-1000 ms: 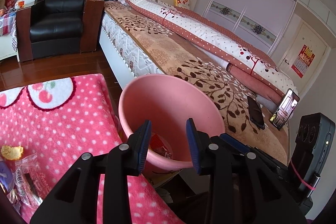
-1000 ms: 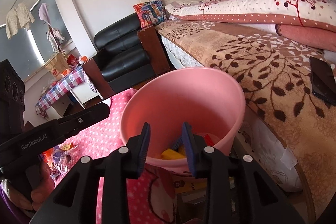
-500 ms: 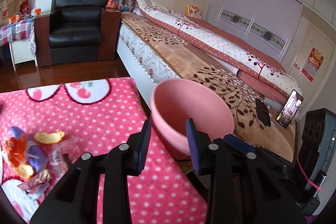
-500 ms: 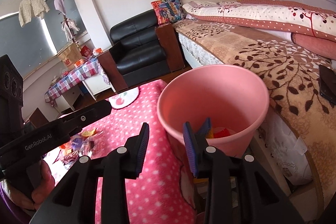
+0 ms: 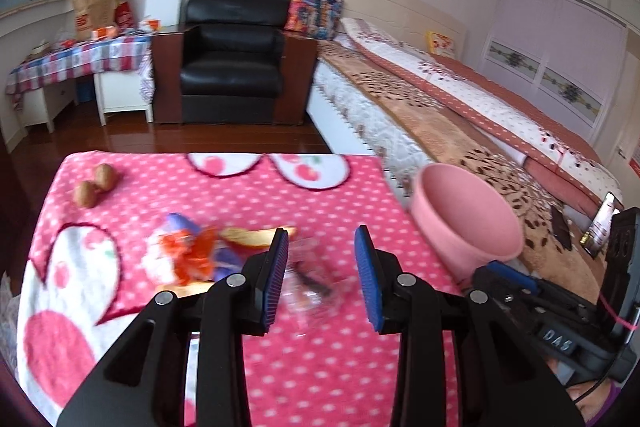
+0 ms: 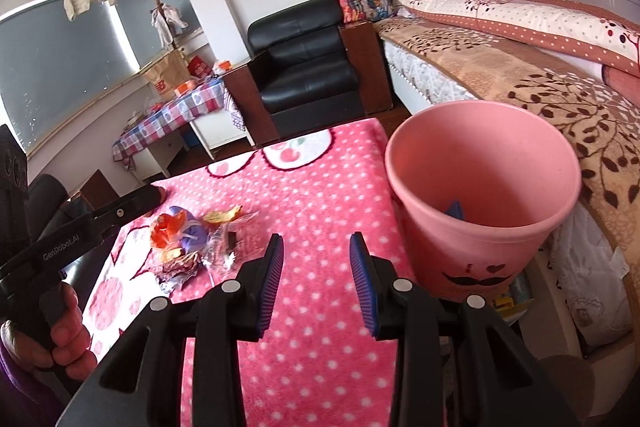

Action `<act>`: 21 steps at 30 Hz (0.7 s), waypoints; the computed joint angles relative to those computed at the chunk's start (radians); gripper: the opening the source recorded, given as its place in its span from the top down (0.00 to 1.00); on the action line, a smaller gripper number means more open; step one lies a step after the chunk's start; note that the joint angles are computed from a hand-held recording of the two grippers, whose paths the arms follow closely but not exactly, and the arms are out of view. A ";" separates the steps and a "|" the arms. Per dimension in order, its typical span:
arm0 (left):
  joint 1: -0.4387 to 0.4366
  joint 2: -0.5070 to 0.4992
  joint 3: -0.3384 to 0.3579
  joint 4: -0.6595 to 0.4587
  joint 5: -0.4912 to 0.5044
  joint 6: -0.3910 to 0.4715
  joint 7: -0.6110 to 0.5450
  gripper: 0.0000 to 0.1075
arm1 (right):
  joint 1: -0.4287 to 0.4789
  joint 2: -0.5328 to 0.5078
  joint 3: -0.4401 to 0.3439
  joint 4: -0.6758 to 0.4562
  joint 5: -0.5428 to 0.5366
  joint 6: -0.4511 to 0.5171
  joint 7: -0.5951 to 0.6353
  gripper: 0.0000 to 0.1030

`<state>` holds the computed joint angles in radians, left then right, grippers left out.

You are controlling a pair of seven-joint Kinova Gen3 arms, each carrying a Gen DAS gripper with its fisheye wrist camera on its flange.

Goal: Collect trash
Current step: 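Move both open grippers back over the remaining trash on the table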

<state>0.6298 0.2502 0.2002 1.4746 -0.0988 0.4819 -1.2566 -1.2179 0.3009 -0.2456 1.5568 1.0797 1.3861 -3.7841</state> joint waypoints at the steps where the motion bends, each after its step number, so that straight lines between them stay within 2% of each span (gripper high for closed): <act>1: 0.002 -0.008 -0.020 0.012 -0.013 0.003 0.020 0.68 | 0.007 0.004 0.000 -0.005 -0.001 -0.015 0.009 0.66; 6: 0.004 -0.021 -0.077 0.048 -0.100 0.022 0.125 0.68 | 0.030 0.014 0.012 -0.017 -0.009 -0.085 0.051 0.65; 13: -0.073 0.015 -0.052 0.033 -0.067 0.056 0.137 0.68 | 0.056 0.030 0.035 -0.040 -0.030 -0.158 0.117 0.64; 17: -0.059 0.049 -0.067 0.008 -0.081 0.059 0.154 0.68 | 0.074 0.031 0.051 -0.047 -0.041 -0.201 0.157 0.64; 21: -0.041 0.085 -0.089 -0.023 -0.104 0.084 0.178 0.68 | 0.100 0.029 0.065 -0.055 -0.035 -0.256 0.204 0.58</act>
<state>0.5888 0.3350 0.1115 1.4518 -0.2026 0.5660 -1.0781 -1.1181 0.3300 -0.1806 1.5015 1.0442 1.1298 -3.5805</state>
